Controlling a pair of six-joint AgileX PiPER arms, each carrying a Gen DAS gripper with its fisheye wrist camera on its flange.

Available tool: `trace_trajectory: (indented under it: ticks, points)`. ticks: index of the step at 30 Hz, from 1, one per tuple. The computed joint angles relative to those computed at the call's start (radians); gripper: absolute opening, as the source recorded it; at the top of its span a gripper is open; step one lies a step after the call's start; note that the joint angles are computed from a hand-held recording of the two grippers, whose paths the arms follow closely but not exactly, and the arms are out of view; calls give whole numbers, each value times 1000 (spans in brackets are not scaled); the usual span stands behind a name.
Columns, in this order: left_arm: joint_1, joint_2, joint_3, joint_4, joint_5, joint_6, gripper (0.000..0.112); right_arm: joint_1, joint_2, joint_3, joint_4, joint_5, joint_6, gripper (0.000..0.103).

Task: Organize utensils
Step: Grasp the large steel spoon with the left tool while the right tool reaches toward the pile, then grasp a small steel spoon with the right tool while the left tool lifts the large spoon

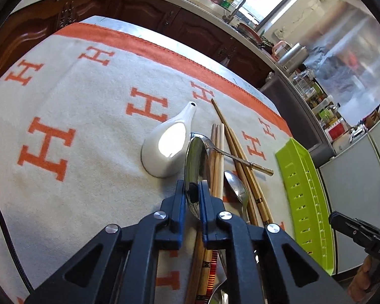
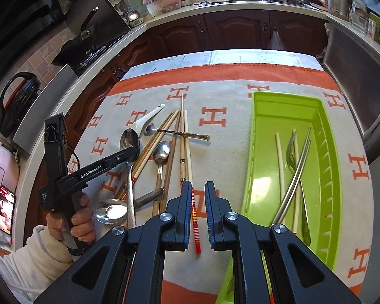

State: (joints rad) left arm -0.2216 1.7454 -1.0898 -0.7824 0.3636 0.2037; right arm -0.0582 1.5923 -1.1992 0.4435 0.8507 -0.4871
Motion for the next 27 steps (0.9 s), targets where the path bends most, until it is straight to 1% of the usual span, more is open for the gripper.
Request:
trace_trajectory:
  ticks: [1,4,7,14,17,21,24,26,27]
  points:
    - [0,2,1,31,-1,-40,3,9,8,-11,-6,0,5,11]
    - [11,6,-13,44,39,-96,2,52,42,-57,-39,-4,11,11]
    - [14,6,-28,99,73,-173,2,107,109,-138,-70,4,-12,11]
    - [34,-13,-58,200,172,-307,1,257,336,-389,-200,31,-32,11]
    - [51,-28,-61,206,202,-318,1,299,432,-488,-270,35,-16,11]
    - [64,-47,-57,216,220,-325,1,320,540,-598,-296,66,-66,11]
    - [70,-51,-52,202,219,-307,1,340,595,-644,-339,69,-90,11]
    - [76,-48,-49,182,219,-286,1,351,603,-640,-361,37,-111,13]
    - [81,-48,-46,174,222,-276,1,357,617,-660,-372,48,-109,13]
